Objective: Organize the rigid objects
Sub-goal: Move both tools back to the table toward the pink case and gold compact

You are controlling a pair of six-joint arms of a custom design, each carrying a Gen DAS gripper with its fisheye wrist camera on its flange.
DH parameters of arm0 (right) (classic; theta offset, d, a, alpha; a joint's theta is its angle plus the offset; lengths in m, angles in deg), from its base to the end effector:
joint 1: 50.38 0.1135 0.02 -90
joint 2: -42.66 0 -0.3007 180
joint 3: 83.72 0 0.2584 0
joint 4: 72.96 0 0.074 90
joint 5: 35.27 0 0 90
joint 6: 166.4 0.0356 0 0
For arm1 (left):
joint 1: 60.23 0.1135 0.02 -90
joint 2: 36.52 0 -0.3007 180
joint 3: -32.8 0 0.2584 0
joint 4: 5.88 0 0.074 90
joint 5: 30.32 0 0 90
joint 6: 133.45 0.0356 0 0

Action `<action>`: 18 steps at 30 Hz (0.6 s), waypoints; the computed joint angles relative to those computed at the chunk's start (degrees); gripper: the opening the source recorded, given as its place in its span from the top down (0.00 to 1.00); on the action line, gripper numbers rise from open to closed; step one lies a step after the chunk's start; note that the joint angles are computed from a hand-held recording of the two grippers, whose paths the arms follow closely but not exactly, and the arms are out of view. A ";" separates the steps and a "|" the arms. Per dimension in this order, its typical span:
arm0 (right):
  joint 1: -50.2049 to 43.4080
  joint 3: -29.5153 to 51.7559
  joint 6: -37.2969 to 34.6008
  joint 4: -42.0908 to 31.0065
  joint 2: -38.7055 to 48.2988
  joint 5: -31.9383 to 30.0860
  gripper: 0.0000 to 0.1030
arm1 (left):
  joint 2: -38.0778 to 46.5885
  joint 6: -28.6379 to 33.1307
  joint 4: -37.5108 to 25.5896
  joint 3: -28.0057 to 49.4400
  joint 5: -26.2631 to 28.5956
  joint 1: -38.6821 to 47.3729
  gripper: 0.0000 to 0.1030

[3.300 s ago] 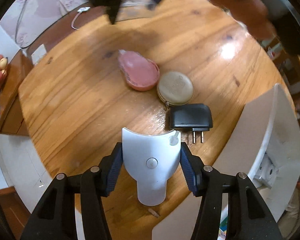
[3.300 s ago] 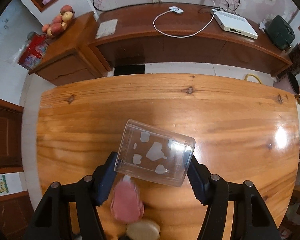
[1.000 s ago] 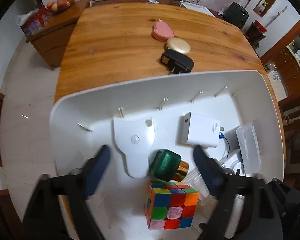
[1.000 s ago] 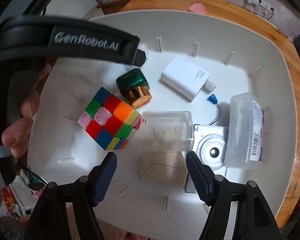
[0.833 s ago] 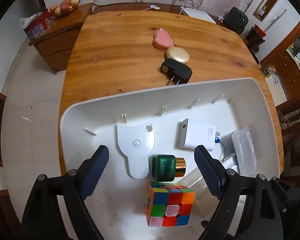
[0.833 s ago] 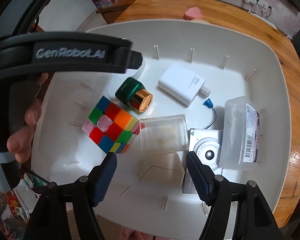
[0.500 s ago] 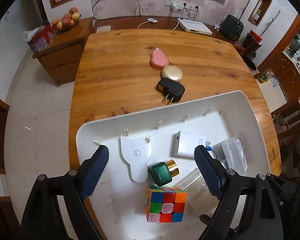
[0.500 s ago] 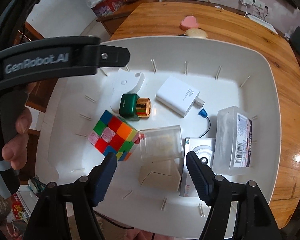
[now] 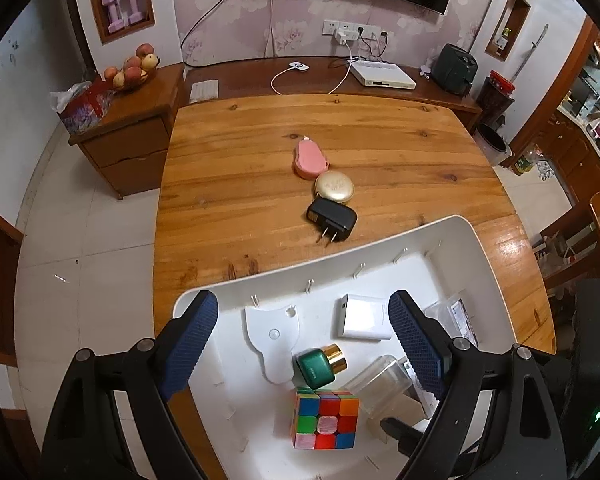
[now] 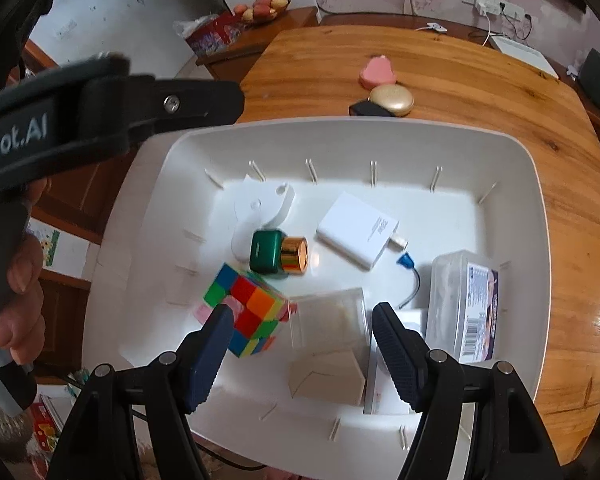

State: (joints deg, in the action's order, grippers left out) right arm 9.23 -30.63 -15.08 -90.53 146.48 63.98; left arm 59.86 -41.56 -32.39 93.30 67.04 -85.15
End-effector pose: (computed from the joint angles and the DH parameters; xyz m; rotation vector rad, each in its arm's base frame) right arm 0.1545 0.2522 0.1040 0.0850 2.7937 0.3546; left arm 0.2823 -0.1362 0.1640 0.6623 2.5962 -0.3002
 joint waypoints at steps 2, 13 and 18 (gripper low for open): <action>-0.38 -1.19 0.18 1.67 -1.04 1.01 0.30 | 0.00 0.05 -1.13 1.21 0.17 0.07 0.14; -5.91 0.60 -5.85 -4.39 -6.54 5.06 0.30 | -0.06 1.82 -5.26 10.54 -2.02 1.89 0.14; -10.55 2.89 -9.75 -7.83 -6.84 4.39 0.30 | 1.77 2.19 -6.80 15.94 -3.65 1.42 0.14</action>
State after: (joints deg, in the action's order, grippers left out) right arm -1.32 -27.74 -24.83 -98.36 139.64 68.37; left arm 61.63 -39.37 -39.19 109.25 63.40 -83.73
